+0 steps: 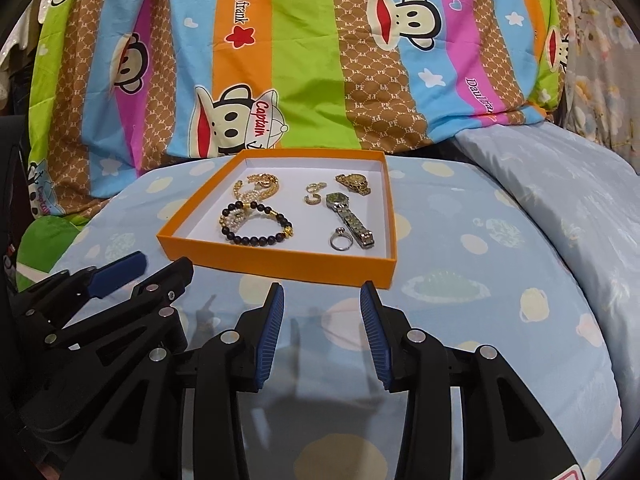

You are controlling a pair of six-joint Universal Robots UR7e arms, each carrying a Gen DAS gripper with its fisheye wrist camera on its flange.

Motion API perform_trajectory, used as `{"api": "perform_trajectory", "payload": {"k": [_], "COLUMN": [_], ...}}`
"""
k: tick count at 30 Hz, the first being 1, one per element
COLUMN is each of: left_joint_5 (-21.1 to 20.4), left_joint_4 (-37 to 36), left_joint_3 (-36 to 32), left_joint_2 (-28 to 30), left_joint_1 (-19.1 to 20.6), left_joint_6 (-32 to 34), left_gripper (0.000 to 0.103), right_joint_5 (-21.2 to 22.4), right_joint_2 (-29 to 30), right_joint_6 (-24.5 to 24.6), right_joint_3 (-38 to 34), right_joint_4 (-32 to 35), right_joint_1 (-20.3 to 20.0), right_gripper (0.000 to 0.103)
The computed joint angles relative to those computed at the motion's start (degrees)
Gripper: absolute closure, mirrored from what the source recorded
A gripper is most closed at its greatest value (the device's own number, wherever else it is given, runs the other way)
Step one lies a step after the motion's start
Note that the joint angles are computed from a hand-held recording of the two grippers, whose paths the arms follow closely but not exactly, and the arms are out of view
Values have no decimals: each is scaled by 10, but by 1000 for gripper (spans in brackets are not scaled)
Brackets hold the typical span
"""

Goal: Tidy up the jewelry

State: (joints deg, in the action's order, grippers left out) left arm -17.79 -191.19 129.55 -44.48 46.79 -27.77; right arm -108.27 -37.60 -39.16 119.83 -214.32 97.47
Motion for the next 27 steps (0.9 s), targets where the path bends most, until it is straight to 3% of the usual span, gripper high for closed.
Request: {"api": "perform_trajectory", "payload": {"k": [3, 7, 14, 27], "left_joint_5": [9, 14, 20, 27], "left_joint_4": [-7, -10, 55, 130], "left_joint_3": [4, 5, 7, 5], "left_joint_2": [-1, -1, -20, -33], "left_joint_1": [0, 3, 10, 11], "left_joint_6": [-15, -23, -89, -141], "left_gripper": [41, 34, 19, 18], "right_joint_5": [9, 9, -15, -39], "right_joint_2": [-4, -6, -2, 6], "right_joint_6": [10, 21, 40, 31], "right_joint_3": [2, 0, -8, -15], "right_joint_4": [1, 5, 1, -8], "right_joint_1": [-6, -9, -8, -1], "right_gripper": [58, 52, 36, 34]}}
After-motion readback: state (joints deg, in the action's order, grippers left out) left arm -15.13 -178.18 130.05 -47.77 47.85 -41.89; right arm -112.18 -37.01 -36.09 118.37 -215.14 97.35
